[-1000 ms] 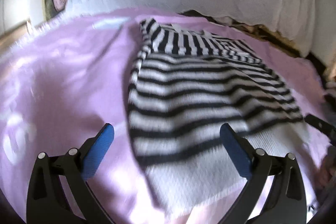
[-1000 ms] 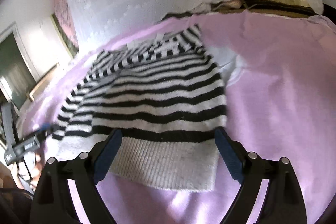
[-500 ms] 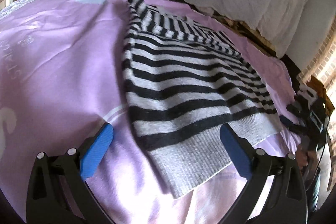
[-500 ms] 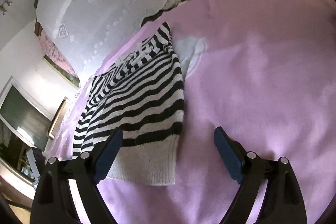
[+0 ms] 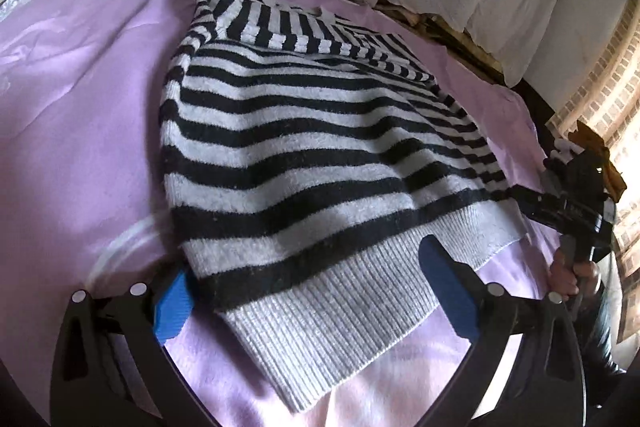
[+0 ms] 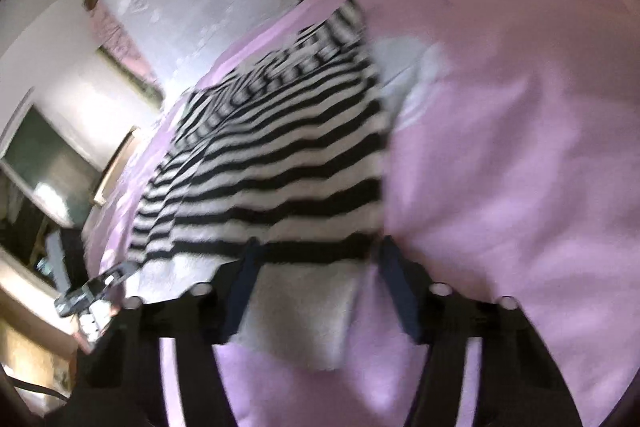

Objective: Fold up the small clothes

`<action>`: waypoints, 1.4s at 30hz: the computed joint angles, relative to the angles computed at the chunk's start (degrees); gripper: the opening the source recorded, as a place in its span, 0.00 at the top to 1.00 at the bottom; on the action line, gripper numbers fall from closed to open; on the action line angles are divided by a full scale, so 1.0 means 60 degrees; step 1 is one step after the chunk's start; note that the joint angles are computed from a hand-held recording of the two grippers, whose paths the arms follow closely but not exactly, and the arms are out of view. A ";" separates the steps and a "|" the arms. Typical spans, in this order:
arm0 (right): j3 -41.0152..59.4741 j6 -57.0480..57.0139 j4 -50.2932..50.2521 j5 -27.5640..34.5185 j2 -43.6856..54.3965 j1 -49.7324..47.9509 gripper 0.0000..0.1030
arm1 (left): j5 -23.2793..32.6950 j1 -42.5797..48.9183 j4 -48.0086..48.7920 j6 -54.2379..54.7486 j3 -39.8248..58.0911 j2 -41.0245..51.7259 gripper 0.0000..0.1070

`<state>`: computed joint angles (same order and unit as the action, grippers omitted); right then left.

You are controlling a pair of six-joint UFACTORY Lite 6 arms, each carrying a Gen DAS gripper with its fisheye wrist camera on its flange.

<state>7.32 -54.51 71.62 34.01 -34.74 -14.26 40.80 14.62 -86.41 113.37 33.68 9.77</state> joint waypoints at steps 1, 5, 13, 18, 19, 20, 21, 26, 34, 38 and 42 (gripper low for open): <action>-0.0022 0.0054 0.0182 -0.0208 0.0050 0.0413 0.50 | -0.0015 -0.0090 -0.0018 -0.0030 -0.0030 -0.0089 0.16; -0.0156 0.1466 -0.0468 -0.1409 -0.0683 0.1804 0.84 | 0.0328 0.0106 0.0194 -0.0144 0.0129 0.0189 0.64; -0.0293 0.3518 -0.2354 -0.0574 -0.3241 0.1273 0.92 | 0.1248 0.0980 0.0949 -0.1046 0.0750 0.0130 0.94; 0.0747 0.0913 -0.0078 0.0167 -0.1258 0.0140 0.92 | 0.1229 0.0491 0.1127 -0.1988 0.1708 -0.0143 0.94; 0.1105 0.0478 0.0371 0.0147 -0.0752 0.0128 0.92 | 0.1115 0.0305 0.1072 -0.2152 0.1949 -0.0152 0.94; 0.1393 0.0308 0.0570 0.0063 -0.0444 0.0182 0.92 | 0.0974 0.0067 0.0993 -0.2401 0.2295 -0.0094 0.94; 0.1658 0.0200 0.0758 -0.0123 -0.0151 0.0341 0.92 | 0.0898 -0.0081 0.0974 -0.2616 0.2597 0.0012 0.94; 0.3424 -0.1214 0.2480 -0.0889 0.2148 0.0883 0.92 | 0.0017 -0.0969 0.0780 -0.3648 0.4449 0.0930 0.94; 0.5982 -0.3035 0.4765 -0.1352 0.5668 0.0987 0.92 | -0.0812 -0.1575 0.1176 -0.5362 0.7506 0.3042 0.94; 0.7392 -0.3406 0.5268 -0.1755 0.7095 0.1275 0.92 | -0.0955 -0.1700 0.1748 -0.6332 0.8985 0.4011 0.94; 0.9154 -0.2844 0.4717 -0.2194 0.8505 0.1467 0.92 | -0.0982 -0.1753 0.2622 -0.7750 1.1002 0.5263 0.94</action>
